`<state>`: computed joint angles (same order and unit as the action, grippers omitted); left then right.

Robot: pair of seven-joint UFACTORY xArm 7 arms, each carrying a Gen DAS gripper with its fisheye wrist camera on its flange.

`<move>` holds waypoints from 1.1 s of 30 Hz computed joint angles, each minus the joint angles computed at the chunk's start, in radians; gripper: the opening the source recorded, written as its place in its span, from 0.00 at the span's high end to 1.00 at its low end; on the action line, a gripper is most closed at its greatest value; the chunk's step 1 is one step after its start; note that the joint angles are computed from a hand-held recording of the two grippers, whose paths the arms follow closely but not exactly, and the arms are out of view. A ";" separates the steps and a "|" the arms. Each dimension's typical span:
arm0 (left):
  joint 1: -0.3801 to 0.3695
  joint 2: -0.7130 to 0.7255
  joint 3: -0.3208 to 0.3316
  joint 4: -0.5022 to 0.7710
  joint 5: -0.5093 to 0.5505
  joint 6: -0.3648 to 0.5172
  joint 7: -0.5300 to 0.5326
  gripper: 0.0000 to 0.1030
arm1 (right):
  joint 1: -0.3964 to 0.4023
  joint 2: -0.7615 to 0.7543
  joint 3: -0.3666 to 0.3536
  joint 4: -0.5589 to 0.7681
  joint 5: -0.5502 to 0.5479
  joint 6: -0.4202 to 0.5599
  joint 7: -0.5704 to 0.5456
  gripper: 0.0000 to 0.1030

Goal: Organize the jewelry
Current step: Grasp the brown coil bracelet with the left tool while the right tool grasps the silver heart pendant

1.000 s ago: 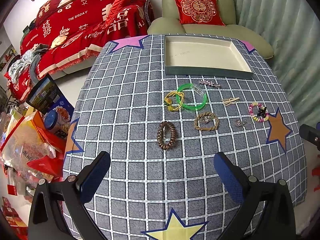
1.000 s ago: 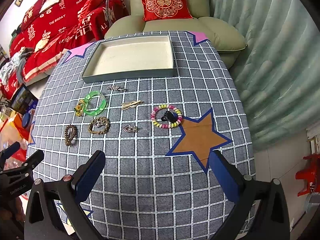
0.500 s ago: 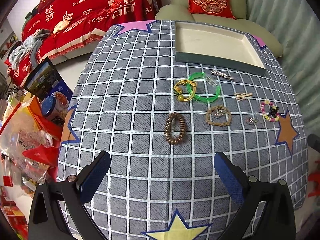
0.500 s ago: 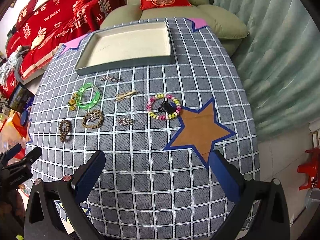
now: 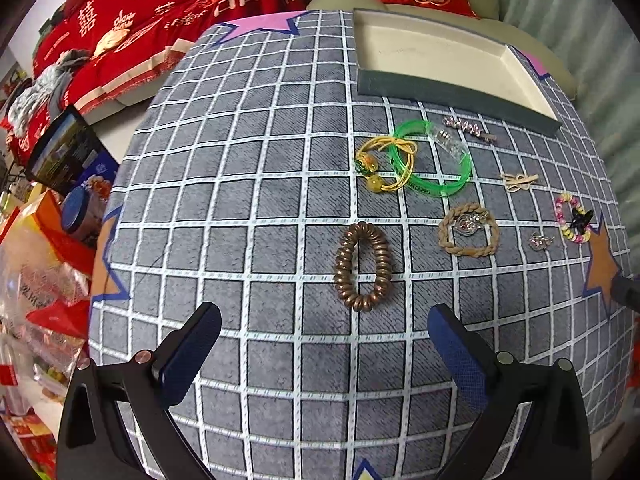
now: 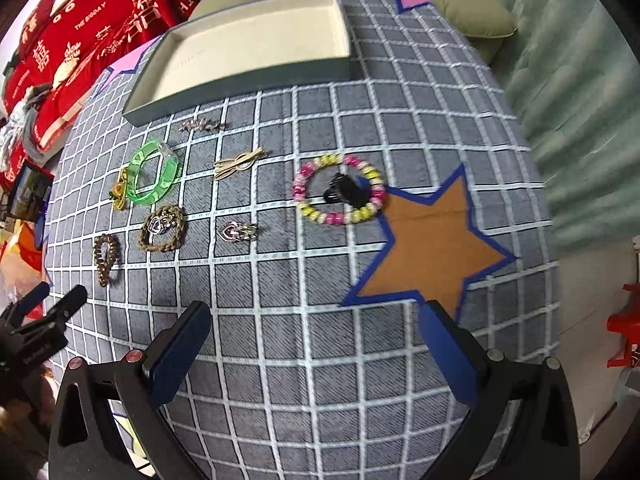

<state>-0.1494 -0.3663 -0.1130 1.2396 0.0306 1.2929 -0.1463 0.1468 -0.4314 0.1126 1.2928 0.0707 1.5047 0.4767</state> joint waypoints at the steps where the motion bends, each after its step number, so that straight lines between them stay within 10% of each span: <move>1: -0.001 0.004 0.000 -0.006 -0.001 -0.008 -0.001 0.00 | 0.003 0.004 0.001 -0.009 0.005 -0.015 -0.003 0.00; 24: -0.025 0.078 -0.005 -0.076 0.002 -0.167 -0.012 0.00 | 0.064 0.156 0.057 -0.034 -0.101 -0.210 -0.011 0.27; 29: -0.032 0.061 0.008 -0.095 -0.035 -0.191 0.023 0.13 | 0.081 0.204 0.069 0.008 -0.152 -0.208 0.010 0.46; 33: -0.042 0.043 0.007 -0.108 -0.057 -0.217 0.052 0.48 | 0.096 0.230 0.070 0.035 -0.165 -0.207 0.033 0.67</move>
<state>-0.1914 -0.3230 -0.1056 1.1313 -0.0261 1.0763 -0.0948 0.2430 -0.2015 0.1828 1.3273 -0.0946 1.2979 0.5096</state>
